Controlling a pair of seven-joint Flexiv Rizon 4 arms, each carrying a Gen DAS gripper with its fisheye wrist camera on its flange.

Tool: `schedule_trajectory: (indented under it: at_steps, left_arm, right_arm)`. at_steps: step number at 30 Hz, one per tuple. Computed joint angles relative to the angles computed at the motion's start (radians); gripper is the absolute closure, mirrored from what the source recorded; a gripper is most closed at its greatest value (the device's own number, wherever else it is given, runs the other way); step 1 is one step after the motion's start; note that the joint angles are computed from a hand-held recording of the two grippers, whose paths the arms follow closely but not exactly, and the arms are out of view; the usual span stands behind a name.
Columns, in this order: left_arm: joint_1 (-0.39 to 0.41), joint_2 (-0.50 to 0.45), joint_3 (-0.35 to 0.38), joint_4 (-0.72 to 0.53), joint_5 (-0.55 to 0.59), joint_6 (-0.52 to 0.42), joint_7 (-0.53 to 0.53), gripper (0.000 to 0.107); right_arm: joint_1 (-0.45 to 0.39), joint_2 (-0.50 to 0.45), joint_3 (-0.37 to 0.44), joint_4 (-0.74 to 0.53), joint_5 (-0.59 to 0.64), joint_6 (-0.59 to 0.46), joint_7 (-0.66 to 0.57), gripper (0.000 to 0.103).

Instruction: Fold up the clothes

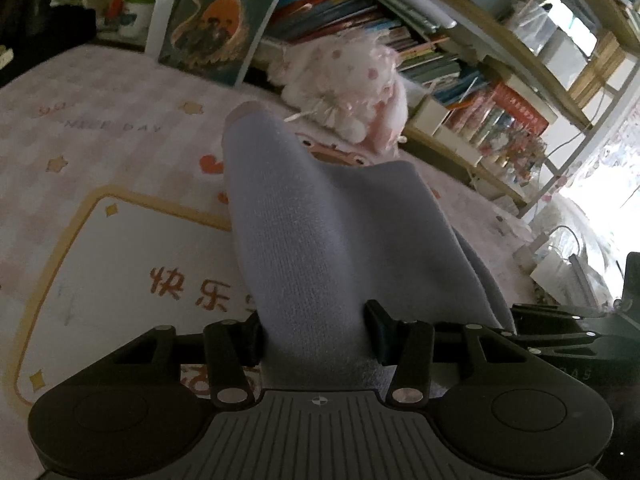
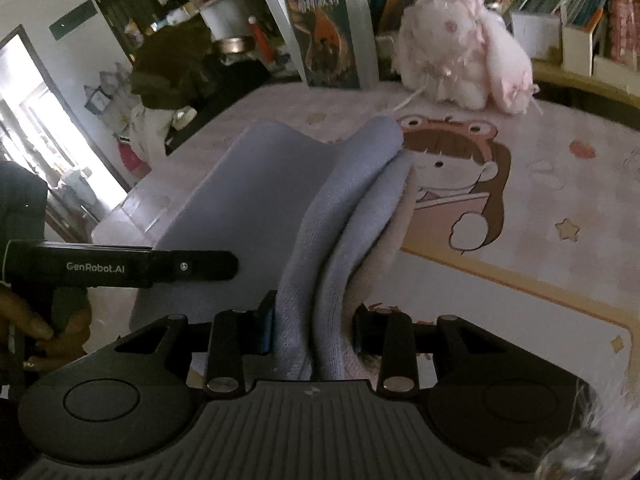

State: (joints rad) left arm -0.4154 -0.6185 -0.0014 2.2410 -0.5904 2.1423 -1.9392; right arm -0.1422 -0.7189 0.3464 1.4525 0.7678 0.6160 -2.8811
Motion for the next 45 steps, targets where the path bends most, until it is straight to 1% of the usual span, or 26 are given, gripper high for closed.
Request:
schedule_trajectory:
  at_steps: [5,11,14,18,24,28,32,36,41,45]
  left_arm:
    - [-0.087,-0.011,0.038,-0.033,-0.099,0.008,0.060,0.059]
    - [-0.138,-0.015,0.040,-0.060,-0.204,0.027,0.140,0.059]
    - [-0.136,-0.013,0.027,-0.064,-0.227,0.041,0.165,0.059]
    - [-0.095,-0.006,-0.002,-0.053,-0.184,0.054,0.166,0.059]
    - [0.047,0.007,-0.051,-0.013,0.035,0.071,0.090,0.059]
    - [0.184,0.018,-0.089,0.029,0.242,0.091,0.019,0.059]
    - [0.367,0.035,-0.141,0.071,0.483,0.099,-0.050,0.059]
    - [0.523,0.031,-0.179,0.094,0.685,0.120,-0.093,0.059]
    - [0.699,0.017,-0.231,0.097,0.889,0.129,-0.117,0.059]
    - [0.830,0.011,-0.281,0.091,1.018,0.112,-0.125,0.059]
  right_arm:
    - [-0.031,-0.002,0.003,-0.015,0.019,-0.034,-0.025,0.071]
    - [-0.060,-0.004,-0.001,-0.031,0.050,-0.074,-0.050,0.071]
    - [-0.066,-0.001,-0.005,-0.033,0.064,-0.086,-0.052,0.071]
    - [-0.069,0.009,-0.009,-0.020,0.087,-0.075,-0.062,0.071]
    - [-0.054,0.043,-0.008,0.037,0.127,0.005,-0.070,0.071]
    - [-0.027,0.075,0.000,0.097,0.166,0.095,-0.063,0.071]
    - [0.017,0.115,0.015,0.166,0.206,0.206,-0.038,0.071]
    - [0.063,0.147,0.037,0.222,0.247,0.314,-0.038,0.071]
    - [0.124,0.170,0.070,0.273,0.300,0.459,-0.032,0.071]
    - [0.167,0.171,0.094,0.286,0.322,0.549,-0.016,0.071]
